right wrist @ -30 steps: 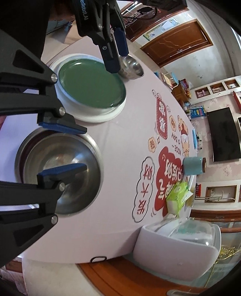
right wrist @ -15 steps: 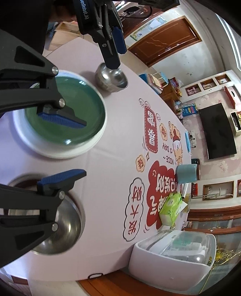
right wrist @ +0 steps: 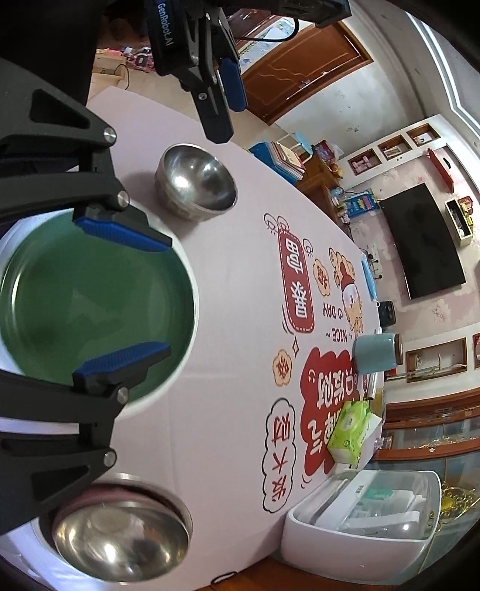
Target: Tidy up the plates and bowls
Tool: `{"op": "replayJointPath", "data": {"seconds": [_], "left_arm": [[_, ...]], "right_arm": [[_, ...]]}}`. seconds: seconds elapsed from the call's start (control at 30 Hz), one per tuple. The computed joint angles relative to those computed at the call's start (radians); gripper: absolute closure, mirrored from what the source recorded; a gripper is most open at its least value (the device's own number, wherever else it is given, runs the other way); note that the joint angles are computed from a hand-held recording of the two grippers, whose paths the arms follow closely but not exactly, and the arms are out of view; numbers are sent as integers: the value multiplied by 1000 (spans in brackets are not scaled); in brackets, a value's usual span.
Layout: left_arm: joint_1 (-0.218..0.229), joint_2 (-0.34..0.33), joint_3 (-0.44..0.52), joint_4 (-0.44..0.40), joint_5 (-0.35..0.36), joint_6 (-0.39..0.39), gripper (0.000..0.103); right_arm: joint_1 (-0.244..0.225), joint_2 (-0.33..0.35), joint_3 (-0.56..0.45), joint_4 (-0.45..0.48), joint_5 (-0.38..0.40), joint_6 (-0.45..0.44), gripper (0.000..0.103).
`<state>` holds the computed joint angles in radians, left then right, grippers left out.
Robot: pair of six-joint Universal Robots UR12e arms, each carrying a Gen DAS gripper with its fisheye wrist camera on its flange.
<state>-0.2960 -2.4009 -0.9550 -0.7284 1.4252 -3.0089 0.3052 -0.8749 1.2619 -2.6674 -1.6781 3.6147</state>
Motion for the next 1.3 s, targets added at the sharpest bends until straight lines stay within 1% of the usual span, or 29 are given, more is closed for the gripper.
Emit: {"op": "replayJointPath", "data": {"seconds": [0.17,0.27,0.33,0.57,0.7,0.8,1.0,1.23,1.3], "left_arm": [[20,-15,23,-40,-3,3,20],[38,-35,57,-76,-38,-32,20],[45,-49,78,-106,-47,-57,20],[64,-107,173,-261,-57,-105,20],[72,-149,247,-366,-71,-125,20],[77,-181,303,-448,-88,-127,20],[82,-227,381,-557,-119,-121,20],[85,-273,466,-661,-154,-107,26],[85,-286,490,-690,-157,-99,31]], "right_arm": [[12,34,-57,9,0,-12,52],[17,50,-90,32,2,-34,52],[20,58,-103,44,6,-51,52],[28,95,-167,78,31,-117,52],[29,119,-210,123,49,-152,52],[28,134,-237,144,64,-174,52],[27,161,-283,193,92,-193,52],[26,185,-330,244,121,-218,52],[26,191,-340,257,122,-218,52]]}}
